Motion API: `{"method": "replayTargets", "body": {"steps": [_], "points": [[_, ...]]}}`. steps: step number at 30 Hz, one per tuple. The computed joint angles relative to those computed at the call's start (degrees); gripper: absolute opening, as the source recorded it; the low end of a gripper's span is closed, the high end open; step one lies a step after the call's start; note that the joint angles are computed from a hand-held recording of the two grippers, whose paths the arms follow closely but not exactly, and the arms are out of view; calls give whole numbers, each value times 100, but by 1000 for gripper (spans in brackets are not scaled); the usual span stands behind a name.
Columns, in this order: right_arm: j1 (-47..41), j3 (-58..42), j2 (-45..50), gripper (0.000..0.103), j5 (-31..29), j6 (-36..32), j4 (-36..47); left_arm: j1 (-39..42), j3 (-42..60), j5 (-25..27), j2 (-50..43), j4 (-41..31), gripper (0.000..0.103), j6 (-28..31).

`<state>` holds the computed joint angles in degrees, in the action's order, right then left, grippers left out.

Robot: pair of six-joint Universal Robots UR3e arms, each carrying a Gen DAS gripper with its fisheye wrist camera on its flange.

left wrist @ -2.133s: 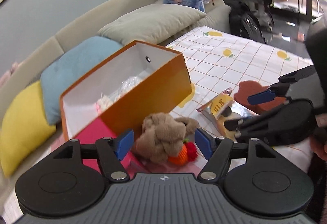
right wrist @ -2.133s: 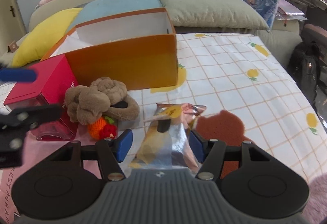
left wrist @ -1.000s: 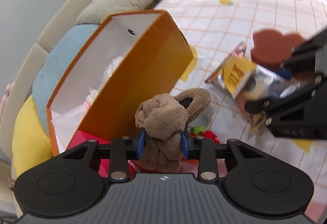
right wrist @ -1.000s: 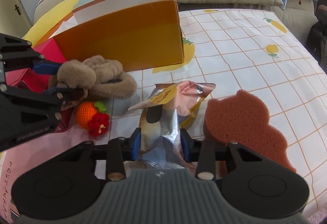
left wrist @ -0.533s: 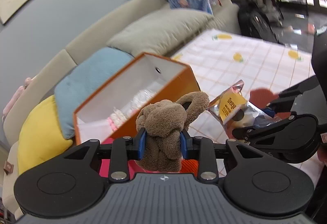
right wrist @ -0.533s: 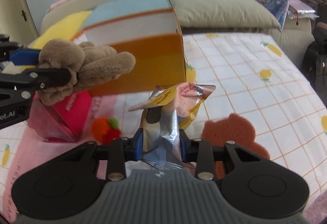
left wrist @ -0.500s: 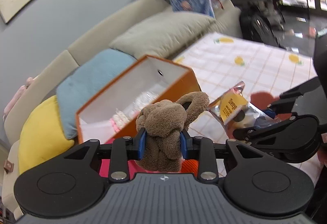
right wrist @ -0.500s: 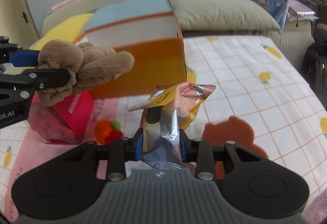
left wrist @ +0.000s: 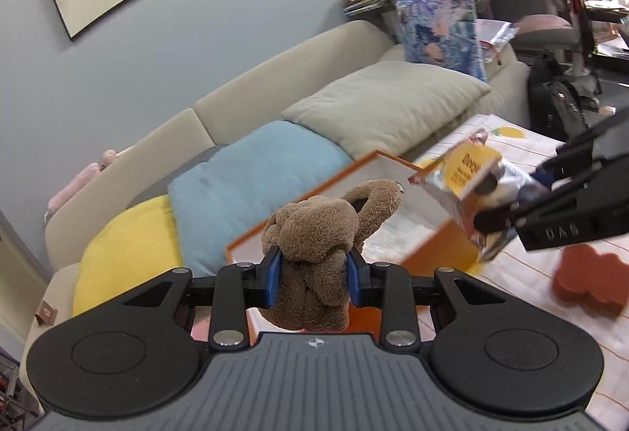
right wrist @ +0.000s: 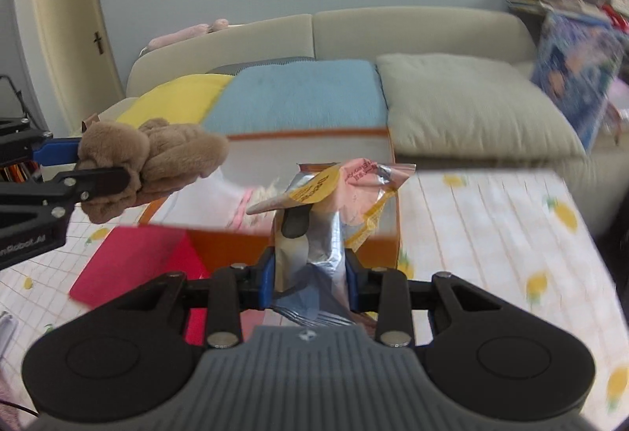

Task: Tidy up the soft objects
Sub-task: 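Carry the foil bag and brown plush into the orange box and open both grippers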

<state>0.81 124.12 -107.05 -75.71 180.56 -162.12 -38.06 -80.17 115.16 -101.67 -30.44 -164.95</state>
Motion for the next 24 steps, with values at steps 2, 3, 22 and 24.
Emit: {"method": "replayTargets", "body": {"steps": [2,3,22,24], "points": [[26,-602,573,34,-44,-166,57,162,313,-111,-185,-146,37,100],[47,-918,866,34,-84,-209,117,256,496,-210,-288,-255,37,153],[709,-4286,3677,57,-1311,-583,2292,1242,2804,-1243,-1640,-2728,37,-296],[723,-3944,3457,62,-1359,-683,1990,1226,2820,-1201,-1708,-2667,37,-284]]}}
